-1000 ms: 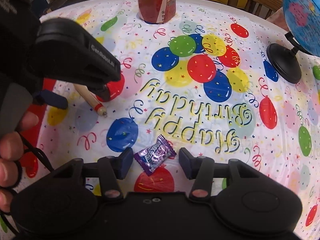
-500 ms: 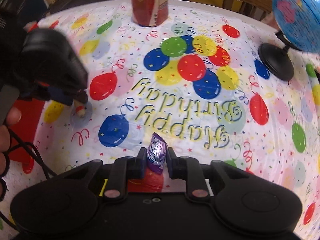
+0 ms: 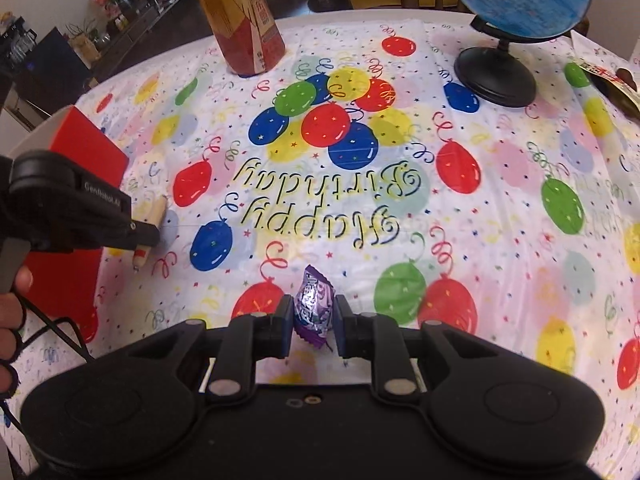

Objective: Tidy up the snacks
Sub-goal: 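Carry the wooden stick snack and purple candy over the open box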

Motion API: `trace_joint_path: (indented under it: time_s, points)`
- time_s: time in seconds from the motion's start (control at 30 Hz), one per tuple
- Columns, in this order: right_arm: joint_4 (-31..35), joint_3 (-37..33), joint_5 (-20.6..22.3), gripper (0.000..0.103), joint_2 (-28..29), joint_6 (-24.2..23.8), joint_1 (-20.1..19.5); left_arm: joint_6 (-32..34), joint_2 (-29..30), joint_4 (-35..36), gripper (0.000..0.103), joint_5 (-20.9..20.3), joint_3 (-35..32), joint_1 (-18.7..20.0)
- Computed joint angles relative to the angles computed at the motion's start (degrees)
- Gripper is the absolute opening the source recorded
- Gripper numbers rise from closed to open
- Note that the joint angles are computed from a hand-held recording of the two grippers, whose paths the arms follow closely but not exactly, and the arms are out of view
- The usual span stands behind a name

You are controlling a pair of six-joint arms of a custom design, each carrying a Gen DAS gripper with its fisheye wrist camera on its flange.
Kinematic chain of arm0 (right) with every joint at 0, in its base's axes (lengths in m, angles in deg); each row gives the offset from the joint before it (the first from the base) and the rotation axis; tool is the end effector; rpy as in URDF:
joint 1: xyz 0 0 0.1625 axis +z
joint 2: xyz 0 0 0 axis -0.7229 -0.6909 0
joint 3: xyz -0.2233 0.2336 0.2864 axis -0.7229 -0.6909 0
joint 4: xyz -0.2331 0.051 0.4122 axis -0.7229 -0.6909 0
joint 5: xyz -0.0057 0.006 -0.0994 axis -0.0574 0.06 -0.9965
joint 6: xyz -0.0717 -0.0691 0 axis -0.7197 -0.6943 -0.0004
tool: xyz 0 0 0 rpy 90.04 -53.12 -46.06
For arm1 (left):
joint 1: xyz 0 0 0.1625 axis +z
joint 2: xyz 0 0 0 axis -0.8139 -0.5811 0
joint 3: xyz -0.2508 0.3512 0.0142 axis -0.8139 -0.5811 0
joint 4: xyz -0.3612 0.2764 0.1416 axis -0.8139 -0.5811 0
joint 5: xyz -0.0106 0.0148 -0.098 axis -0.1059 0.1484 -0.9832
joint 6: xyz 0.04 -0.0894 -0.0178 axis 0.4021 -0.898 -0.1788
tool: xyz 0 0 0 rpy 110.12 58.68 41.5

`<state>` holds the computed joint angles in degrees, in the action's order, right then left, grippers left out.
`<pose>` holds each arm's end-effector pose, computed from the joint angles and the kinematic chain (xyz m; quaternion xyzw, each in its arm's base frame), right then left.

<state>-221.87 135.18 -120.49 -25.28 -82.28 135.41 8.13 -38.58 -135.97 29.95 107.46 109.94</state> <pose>0.0728 -0.6189 0.2015 0.1311 -0.9309 0.1611 0.3006 -0.2321 -0.6882 -0.0064 -0.0881 0.9273 -0.1604 0.3266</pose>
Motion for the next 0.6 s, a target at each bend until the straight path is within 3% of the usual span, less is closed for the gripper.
trace_joint_path:
  time_s: [0.6]
  points:
    - [-0.2,7.9,2.2,0.018,-9.0,-0.7,2.2,-0.9,-8.6,-2.4,0.011,-2.8,11.2,-4.9]
